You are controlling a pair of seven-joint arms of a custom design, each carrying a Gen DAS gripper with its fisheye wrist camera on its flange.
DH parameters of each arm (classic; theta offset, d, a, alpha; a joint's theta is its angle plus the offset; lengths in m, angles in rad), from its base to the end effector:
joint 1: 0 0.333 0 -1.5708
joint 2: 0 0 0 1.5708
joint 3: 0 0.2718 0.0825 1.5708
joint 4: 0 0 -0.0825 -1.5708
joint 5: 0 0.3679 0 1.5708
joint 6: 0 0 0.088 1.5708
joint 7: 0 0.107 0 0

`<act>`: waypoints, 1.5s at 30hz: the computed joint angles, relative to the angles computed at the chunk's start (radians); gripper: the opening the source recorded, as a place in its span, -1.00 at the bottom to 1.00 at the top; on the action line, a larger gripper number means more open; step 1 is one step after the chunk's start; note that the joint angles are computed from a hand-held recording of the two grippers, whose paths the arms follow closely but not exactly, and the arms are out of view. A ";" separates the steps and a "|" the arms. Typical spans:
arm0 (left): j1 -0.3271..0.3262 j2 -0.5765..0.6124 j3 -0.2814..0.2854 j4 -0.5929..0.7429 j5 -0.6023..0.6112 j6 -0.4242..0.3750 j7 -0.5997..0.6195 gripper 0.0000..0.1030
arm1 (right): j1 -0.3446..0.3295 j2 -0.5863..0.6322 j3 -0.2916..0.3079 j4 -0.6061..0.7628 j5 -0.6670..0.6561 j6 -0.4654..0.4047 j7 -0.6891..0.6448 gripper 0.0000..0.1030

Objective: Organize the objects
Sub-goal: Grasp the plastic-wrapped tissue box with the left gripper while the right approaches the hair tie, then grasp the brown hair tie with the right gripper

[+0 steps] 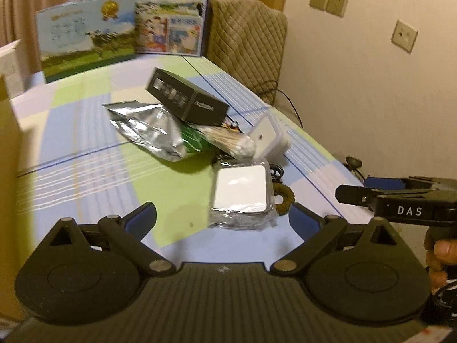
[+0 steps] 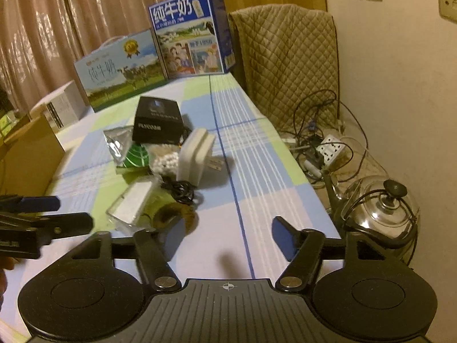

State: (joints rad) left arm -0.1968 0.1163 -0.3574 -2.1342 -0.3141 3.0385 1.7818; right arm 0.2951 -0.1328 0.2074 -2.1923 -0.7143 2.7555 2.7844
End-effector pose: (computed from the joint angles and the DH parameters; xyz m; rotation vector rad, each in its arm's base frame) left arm 0.5135 -0.2846 0.4136 -1.4150 2.2468 -1.0503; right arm 0.4599 0.2869 0.4765 -1.5823 1.7994 -0.5819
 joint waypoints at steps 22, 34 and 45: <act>0.027 0.086 0.024 0.079 0.280 -0.118 -0.183 0.10 | 0.068 0.109 -0.038 0.090 0.096 0.016 -0.182 0.14; 0.001 -0.091 0.096 -0.153 -0.002 -0.033 0.001 0.11 | 0.189 0.313 -0.121 0.323 0.094 -0.088 -0.310 0.14; -0.029 -0.095 0.105 -0.168 -0.057 0.011 0.088 0.44 | 0.265 0.379 -0.176 0.405 0.098 -0.143 -0.322 -0.26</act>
State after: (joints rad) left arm -0.2255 0.0217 -0.2525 -2.3027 -0.3716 3.0495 1.8703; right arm 0.5600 0.2465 0.0310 -1.7868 -0.6159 2.6123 2.4628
